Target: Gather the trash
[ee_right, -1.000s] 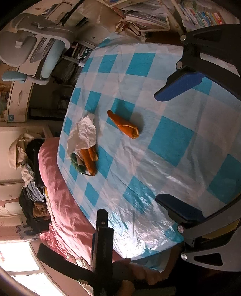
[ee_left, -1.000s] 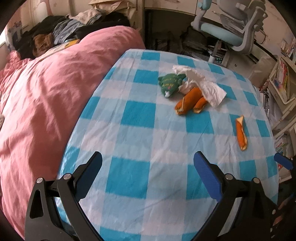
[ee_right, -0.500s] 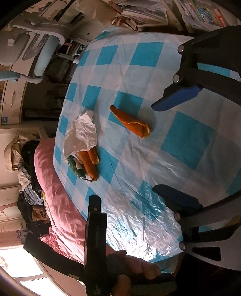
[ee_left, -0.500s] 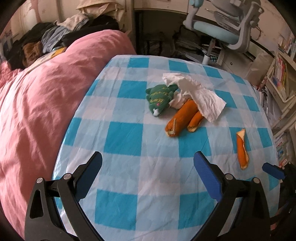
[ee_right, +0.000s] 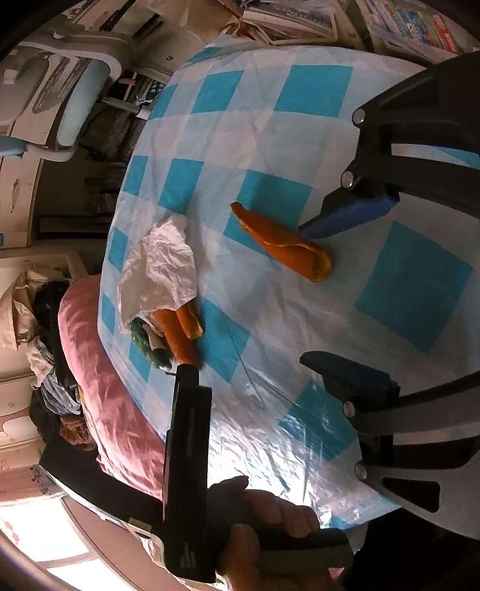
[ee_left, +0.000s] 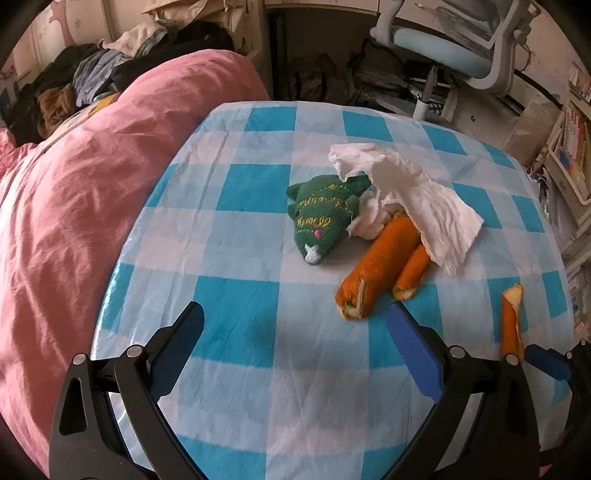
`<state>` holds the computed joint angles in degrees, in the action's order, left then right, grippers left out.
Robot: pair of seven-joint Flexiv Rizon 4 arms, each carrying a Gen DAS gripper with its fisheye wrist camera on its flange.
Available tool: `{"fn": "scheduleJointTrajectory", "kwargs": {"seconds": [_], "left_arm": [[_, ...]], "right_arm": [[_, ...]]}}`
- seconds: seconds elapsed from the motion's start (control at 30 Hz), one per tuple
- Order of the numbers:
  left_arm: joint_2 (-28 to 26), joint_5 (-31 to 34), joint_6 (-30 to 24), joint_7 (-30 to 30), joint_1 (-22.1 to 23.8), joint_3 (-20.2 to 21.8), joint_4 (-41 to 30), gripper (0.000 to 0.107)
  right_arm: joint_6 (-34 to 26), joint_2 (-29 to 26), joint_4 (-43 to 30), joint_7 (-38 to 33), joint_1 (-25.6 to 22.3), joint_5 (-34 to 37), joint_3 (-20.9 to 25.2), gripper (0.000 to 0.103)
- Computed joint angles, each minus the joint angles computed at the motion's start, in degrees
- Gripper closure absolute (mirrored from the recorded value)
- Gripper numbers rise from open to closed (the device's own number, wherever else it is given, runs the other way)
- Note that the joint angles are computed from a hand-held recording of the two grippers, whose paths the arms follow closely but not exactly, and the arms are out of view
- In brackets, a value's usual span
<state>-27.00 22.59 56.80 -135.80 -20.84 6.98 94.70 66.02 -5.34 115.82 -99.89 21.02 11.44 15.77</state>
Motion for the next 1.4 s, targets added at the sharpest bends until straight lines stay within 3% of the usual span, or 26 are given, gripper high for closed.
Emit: {"fn": "scheduleJointTrajectory", "kwargs": {"seconds": [0.17, 0.37, 0.43, 0.53, 0.77, 0.83, 0.9, 0.97, 1.03, 1.13, 1.3, 1.4], "left_arm": [[-2.0, -0.7, 1.1, 1.5, 0.3, -0.3, -2.0, 0.013], [-2.5, -7.0, 6.0, 6.6, 2.6, -2.9, 0.3, 0.078], [-2.3, -6.5, 4.6, 7.3, 1.1, -1.8, -0.2, 0.081], [-1.4, -7.3, 5.4, 8.4, 0.9, -1.9, 1.5, 0.085], [3.2, -11.6, 7.2, 11.6, 2.7, -3.7, 8.5, 0.086], [4.8, -13.4, 5.9, 14.0, 3.4, -4.9, 10.1, 0.086], [6.0, -17.1, 3.5, 20.9, 5.5, -7.8, 11.4, 0.083], [7.2, -17.9, 0.2, 26.6, 5.9, -8.7, 11.4, 0.068], [8.5, -15.1, 0.1, 27.0, 4.8, -7.3, 11.0, 0.041], [10.1, -17.4, 4.0, 30.7, 6.4, -7.9, 12.7, 0.035], [6.2, -16.2, 9.0, 22.0, 6.0, -4.2, 9.0, 0.034], [1.2, -10.2, 4.7, 14.7, 2.4, 0.4, 1.9, 0.034]], "right_arm": [[-1.5, -1.9, -1.5, 1.0, 0.0, -1.2, -0.3, 0.053], [-1.2, -2.0, -1.2, 1.5, -0.1, -3.0, -0.3, 0.066], [-2.0, -1.8, -1.4, 0.6, -0.5, -2.1, 0.0, 0.075], [-2.4, -1.2, -0.9, -0.1, -0.3, -2.3, 0.2, 0.08], [-3.4, 0.3, -0.2, -1.0, -0.1, -0.6, 0.2, 0.083], [-3.2, 0.4, -0.1, -0.5, 0.0, -0.4, 0.0, 0.082], [-3.3, 0.4, -0.4, -0.2, -0.1, 0.6, -0.2, 0.078], [-2.9, 0.4, -0.7, -0.2, -0.3, 1.7, -0.3, 0.068], [-2.3, 0.3, -0.9, -0.1, -0.4, 2.3, -0.4, 0.059], [-1.0, -0.1, -1.0, 0.1, -0.4, 2.6, -0.4, 0.051], [0.7, -1.7, -2.4, 0.7, -0.8, 4.5, -0.2, 0.05], [1.9, -2.7, -2.7, 2.3, -0.7, 3.4, -0.2, 0.05]]}}
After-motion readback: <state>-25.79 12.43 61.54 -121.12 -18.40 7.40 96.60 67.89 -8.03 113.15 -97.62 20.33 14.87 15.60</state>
